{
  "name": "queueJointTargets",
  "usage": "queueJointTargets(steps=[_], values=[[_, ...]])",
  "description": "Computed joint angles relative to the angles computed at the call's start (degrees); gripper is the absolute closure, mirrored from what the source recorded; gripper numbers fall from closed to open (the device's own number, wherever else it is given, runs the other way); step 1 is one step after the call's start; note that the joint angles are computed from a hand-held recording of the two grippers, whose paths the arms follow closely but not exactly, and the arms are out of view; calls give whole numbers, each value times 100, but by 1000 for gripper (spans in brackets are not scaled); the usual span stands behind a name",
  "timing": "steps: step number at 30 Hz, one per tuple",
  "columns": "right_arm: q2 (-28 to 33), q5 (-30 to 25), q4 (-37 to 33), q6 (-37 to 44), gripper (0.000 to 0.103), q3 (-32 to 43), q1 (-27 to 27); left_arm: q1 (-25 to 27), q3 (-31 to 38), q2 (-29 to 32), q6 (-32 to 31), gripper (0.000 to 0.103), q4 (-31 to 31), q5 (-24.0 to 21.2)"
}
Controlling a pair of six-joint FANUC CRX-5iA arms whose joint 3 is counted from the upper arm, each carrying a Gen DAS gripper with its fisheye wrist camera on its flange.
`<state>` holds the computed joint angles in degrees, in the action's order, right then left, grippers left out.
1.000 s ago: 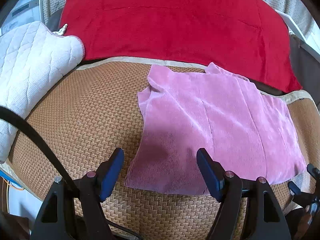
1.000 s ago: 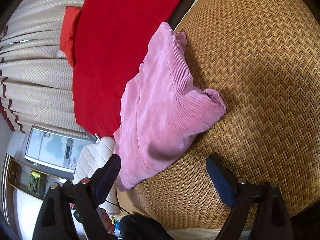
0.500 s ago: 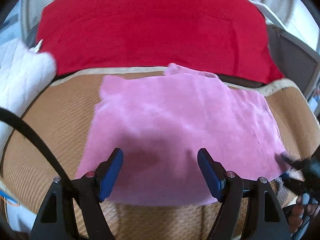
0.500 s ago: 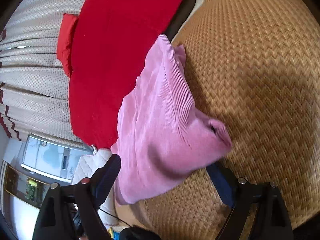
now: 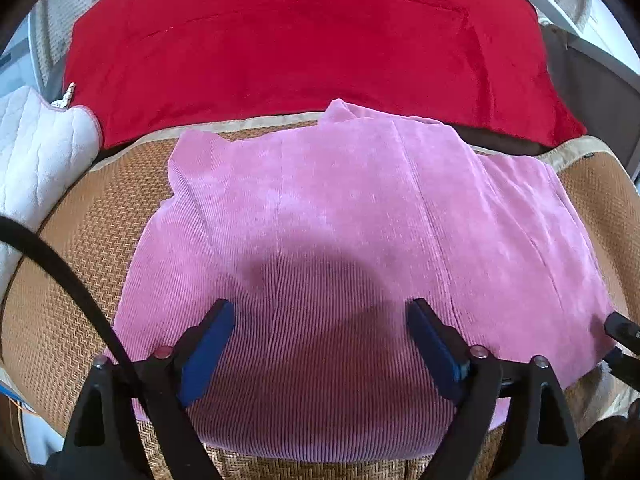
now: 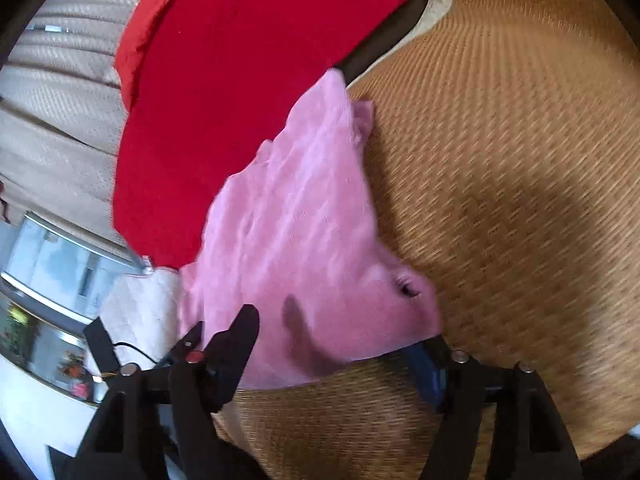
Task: Fold large clothes
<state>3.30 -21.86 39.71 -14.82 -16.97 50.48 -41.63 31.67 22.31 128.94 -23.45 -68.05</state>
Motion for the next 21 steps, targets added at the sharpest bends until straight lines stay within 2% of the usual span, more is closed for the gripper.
queueJointTargets(steps=[1, 3, 9, 12, 17, 21], values=[[20, -130, -239, 300, 29, 103, 17, -21, -6, 4, 46, 11, -65, 13], [1, -28, -274, 323, 29, 71, -9, -67, -26, -5, 101, 10, -154, 30], [-88, 361, 526, -406, 27, -361, -95, -48, -111, -38, 115, 9, -154, 138], [-111, 307, 571, -374, 27, -396, -49, -110, -132, -52, 238, 7, -283, 126], [-96, 403, 1089, -708, 25, -526, -107, -124, -227, -83, 356, 3, -390, 226], [-26, 177, 1180, -564, 24, -443, -3, -165, -275, -97, 526, 0, -507, 243]])
